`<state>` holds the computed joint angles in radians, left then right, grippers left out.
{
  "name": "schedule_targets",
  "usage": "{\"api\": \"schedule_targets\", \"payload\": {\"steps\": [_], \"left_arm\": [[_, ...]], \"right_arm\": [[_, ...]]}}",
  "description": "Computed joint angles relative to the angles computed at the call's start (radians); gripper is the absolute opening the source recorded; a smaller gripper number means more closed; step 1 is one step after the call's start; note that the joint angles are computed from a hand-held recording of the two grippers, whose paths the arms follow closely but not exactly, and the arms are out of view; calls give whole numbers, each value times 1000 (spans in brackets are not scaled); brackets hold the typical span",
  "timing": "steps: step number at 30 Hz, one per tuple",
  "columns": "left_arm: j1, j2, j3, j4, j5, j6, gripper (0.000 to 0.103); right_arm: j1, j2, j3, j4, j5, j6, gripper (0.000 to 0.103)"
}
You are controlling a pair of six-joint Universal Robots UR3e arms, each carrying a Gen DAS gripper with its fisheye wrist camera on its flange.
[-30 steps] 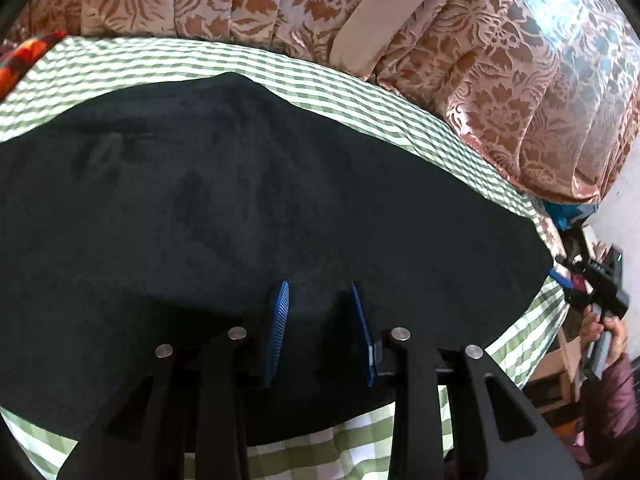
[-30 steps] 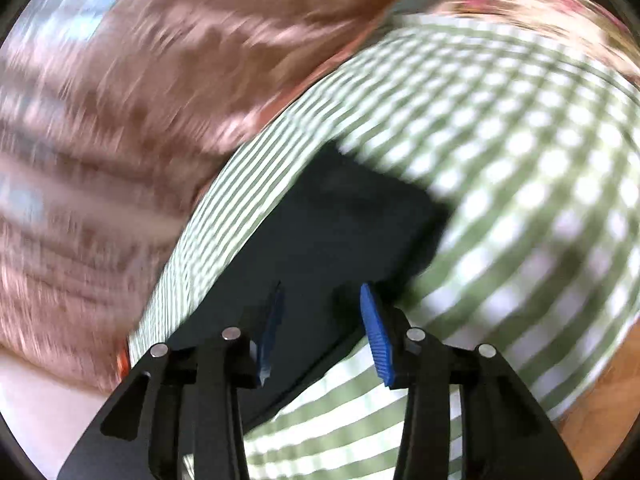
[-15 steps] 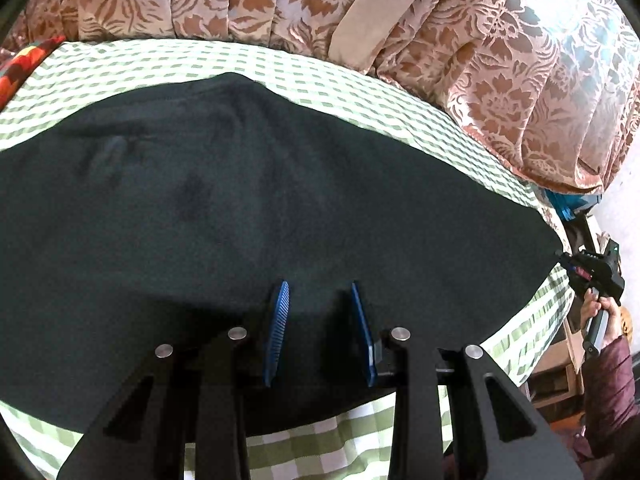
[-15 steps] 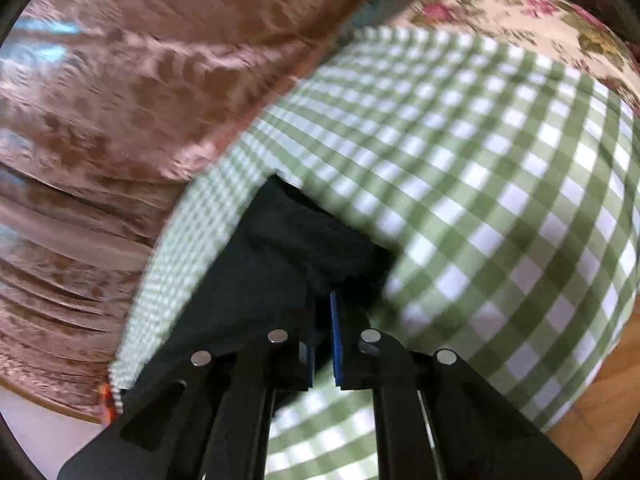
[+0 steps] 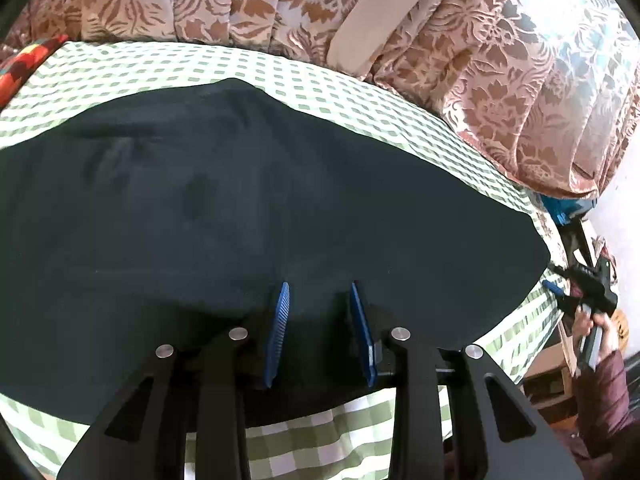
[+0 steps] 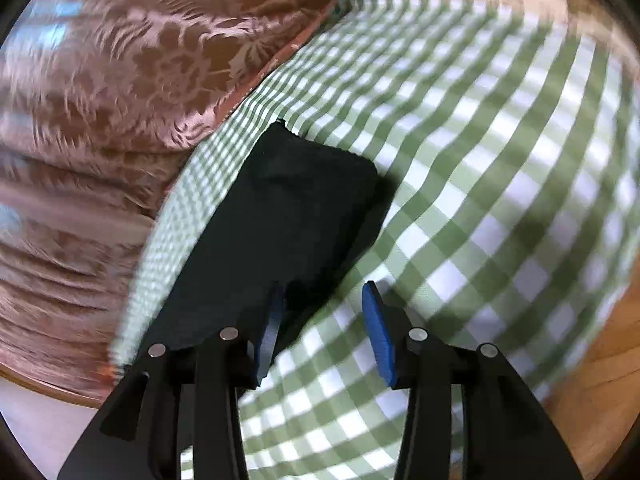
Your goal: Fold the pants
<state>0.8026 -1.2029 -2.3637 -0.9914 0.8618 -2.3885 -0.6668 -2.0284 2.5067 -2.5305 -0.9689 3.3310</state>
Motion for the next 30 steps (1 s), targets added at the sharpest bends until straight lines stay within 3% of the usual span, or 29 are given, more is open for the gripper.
{"api": "schedule_targets", "payload": {"steps": [1,5,11,14,18,20,24,27,30], "left_arm": [[-6,3,-6,14,9,-8,30],[1,23,-2,22,13,-5,30],[46,-92,112,36,-48,-56,30],[2,-204,210,108,-54,-128,30],[-108,-395,373,257,-11,-269,30],[-181,-510,465,345,107,-358,30],[-258,-718,608,437,323,-421,30],[-222,-750,582,475,268,-397,30],[-234,-720,544,517,292,-418,30]], "right_arm": [[82,5,-28,-49,-90,32,41],[301,130,-172,-136,-189,85,41],[575,418,-412,-194,-163,69,47],[684,558,-517,-194,-181,75,47],[714,634,-541,-204,-179,92,47],[703,656,-539,-218,-163,100,47],[681,685,-512,-269,-120,99,47],[679,700,-508,-292,-114,101,49],[664,676,-474,-309,-94,99,50]]}}
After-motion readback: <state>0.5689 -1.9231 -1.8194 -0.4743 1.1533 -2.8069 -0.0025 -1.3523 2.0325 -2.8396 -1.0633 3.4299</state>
